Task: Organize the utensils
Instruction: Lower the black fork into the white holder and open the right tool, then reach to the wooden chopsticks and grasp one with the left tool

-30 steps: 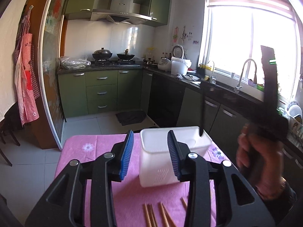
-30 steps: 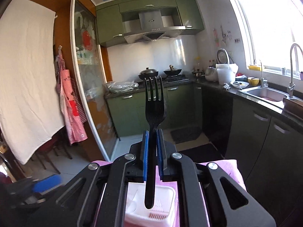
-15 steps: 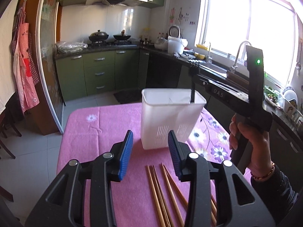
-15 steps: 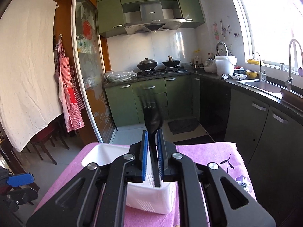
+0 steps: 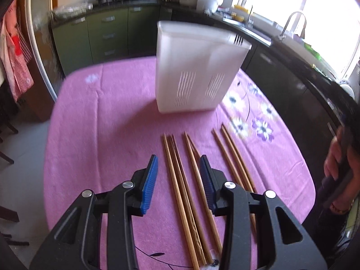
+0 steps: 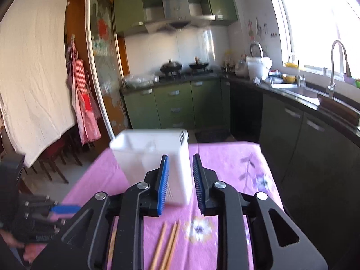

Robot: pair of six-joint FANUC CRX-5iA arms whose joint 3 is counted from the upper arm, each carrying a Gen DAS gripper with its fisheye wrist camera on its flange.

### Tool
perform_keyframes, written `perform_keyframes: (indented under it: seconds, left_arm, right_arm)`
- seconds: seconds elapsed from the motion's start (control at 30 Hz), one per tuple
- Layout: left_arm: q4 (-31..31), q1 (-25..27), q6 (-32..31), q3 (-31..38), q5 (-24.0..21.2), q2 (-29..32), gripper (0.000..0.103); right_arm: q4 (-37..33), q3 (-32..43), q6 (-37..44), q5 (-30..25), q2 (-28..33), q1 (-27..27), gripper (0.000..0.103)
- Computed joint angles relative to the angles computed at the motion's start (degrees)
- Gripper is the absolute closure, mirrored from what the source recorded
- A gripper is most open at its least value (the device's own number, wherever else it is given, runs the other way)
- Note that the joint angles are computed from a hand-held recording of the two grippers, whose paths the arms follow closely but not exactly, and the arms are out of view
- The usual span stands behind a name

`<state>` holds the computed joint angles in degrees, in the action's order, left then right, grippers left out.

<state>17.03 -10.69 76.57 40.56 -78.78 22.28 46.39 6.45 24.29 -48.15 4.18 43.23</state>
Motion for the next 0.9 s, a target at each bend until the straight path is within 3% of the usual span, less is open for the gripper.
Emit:
perform_keyframes:
  seconds: [0.2, 0.33, 0.6, 0.9]
  left_arm:
    - [-1.57, -0.99, 4.11, 7.68, -7.77, 6.97, 0.068]
    - [-2.83, -1.71, 5.83, 12.78, -12.08, 10.67, 0.079]
    - [-7.62, -3.02, 7.54, 19.05, -15.92, 14.35, 0.090]
    - [-12.49, -6.31, 7.69, 22.30, -16.97, 16.24, 0.090]
  right_arm:
    - [-9.78, -2.25, 4.25, -4.12, -1.88, 0.59, 0.081]
    - [-13.08, -2.48, 5.83, -4.20, -1.83, 0.11, 0.081]
    - [-15.44, -1.88, 7.85, -3.18, -1.05, -0.04, 0.081]
    - [-16.78, -0.42, 9.16, -3.45, -0.24, -0.22, 0.081]
